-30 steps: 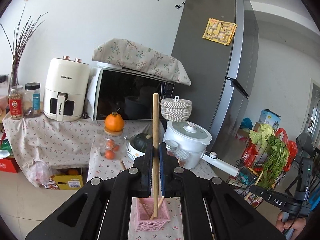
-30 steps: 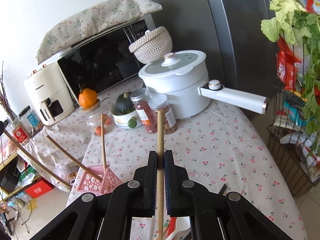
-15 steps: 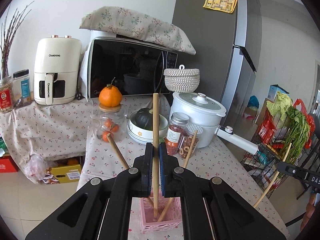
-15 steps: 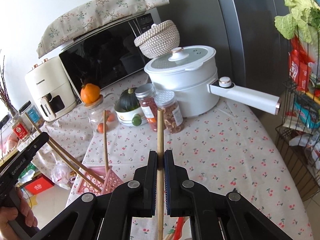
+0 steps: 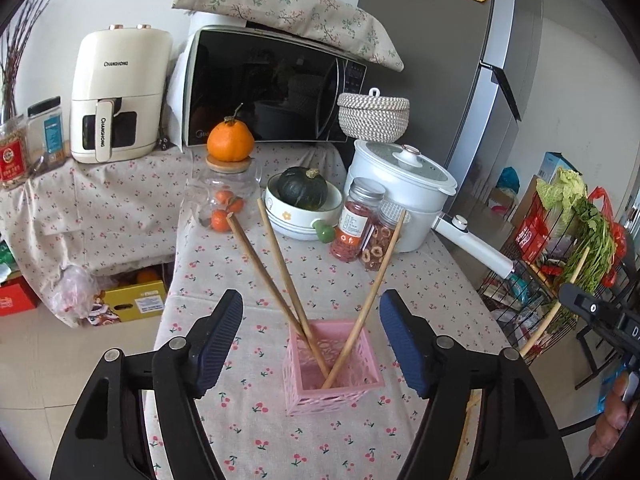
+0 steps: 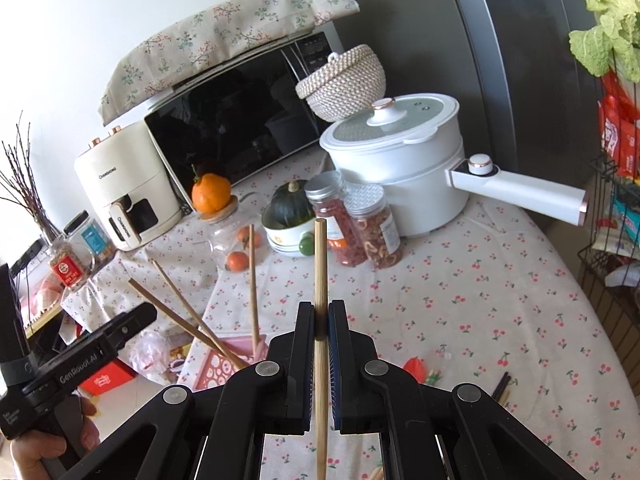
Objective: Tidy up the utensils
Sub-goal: 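Carry the chopsticks over the pink caddy and release them inside with both tools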
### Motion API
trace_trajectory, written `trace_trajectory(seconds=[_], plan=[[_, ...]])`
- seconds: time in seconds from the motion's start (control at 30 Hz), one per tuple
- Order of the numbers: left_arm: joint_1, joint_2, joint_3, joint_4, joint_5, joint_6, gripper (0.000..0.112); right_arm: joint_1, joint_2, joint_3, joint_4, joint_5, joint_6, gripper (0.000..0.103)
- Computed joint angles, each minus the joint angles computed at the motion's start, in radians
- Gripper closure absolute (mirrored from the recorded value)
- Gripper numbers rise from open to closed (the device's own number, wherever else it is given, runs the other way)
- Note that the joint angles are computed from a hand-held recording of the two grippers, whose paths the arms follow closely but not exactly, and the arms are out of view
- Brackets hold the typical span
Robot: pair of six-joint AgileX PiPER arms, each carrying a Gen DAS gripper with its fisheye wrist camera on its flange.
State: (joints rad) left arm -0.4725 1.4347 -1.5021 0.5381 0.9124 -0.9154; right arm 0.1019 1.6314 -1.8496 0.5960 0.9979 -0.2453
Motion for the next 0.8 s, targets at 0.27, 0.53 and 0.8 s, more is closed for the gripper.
trace_trajectory(seconds=[0.27,0.53,0.8], plan=[[0.021,-0.044,0.045,-0.076,0.182,0.063,0.031,0.087,-0.024,-0.011,0.034,-0.133,0.033,0.098],[0.121,-0.107,0.123,-0.247,0.17,0.153,0.031,0.262,0.033,-0.072,-0.113,-0.299,0.123,0.098],[0.147,-0.121,0.128,-0.293,0.162,0.196,0.031,0.388,0.203,-0.216,-0.368,-0.215,0.302,0.098]])
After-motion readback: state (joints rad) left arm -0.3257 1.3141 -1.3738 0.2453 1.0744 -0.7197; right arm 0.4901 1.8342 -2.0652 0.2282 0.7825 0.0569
